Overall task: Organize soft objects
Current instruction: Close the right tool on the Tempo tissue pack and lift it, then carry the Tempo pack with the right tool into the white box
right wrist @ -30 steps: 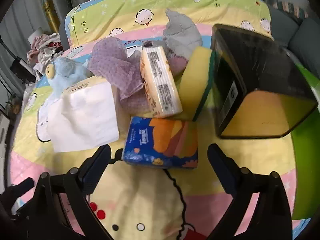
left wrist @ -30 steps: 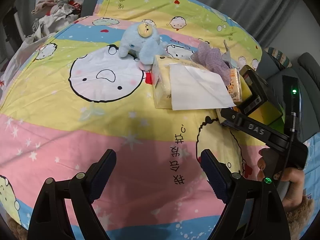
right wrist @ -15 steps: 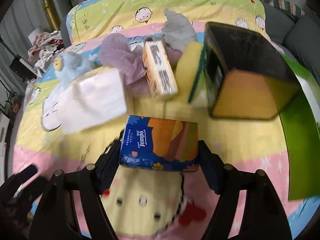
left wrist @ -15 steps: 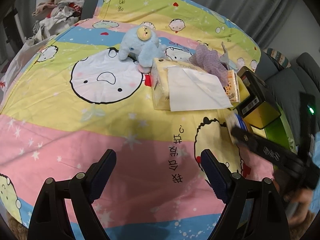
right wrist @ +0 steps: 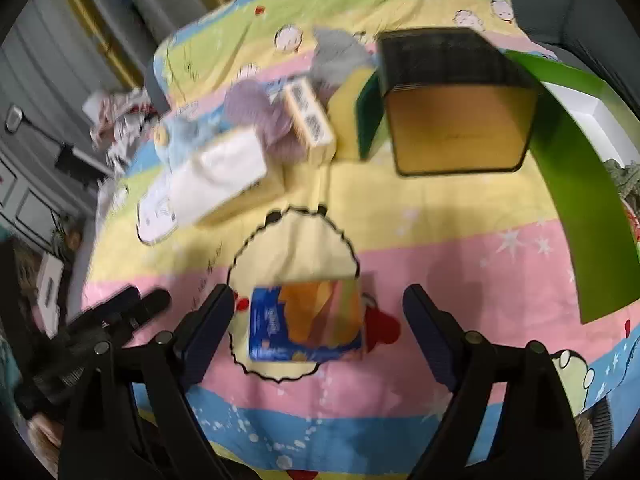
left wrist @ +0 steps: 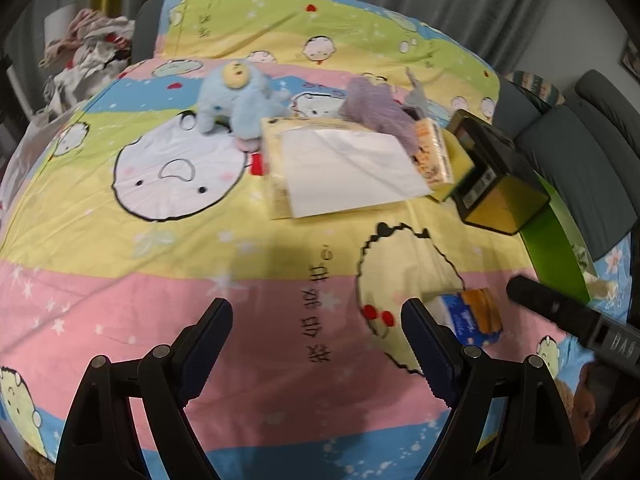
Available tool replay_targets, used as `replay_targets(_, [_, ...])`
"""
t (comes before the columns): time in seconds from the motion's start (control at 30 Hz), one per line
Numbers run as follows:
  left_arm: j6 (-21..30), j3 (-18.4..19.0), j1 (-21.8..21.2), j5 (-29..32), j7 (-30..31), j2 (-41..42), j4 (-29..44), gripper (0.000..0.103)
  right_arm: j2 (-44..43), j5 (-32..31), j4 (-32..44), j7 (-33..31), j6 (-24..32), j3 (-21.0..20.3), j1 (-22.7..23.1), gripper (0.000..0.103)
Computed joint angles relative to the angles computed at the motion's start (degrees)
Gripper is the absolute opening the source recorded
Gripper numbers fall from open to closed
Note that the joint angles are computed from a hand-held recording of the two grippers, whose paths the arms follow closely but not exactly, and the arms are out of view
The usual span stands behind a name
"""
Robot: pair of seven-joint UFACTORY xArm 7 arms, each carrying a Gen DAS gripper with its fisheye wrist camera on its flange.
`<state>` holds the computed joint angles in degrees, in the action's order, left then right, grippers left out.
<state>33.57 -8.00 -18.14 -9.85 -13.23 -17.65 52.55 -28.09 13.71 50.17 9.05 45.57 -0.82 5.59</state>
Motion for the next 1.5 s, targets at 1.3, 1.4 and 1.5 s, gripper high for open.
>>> replay_targets(1.3, [-2.99, -10.51, -11.6, -17.51, 26.87, 32.92, 43.13, 0.041, -0.98, 9.05, 3.96, -2.61, -12.4, -10.23, -10.51, 0.051])
replay_targets(1.4, [-1.67, -12.01, -12.47, -17.71, 28.3, 37.85, 49.22, 0.041, -1.43, 8.38, 3.27, -0.87, -14.75, -11.52, -12.05, 0.052])
replay_targets(1.5, [0.85, -12.58, -13.7, -17.05, 28.13, 42.34, 54.51, 0.041, -1.54, 7.13, 2.1, 0.99, -16.28, -12.1, -13.81, 0.052])
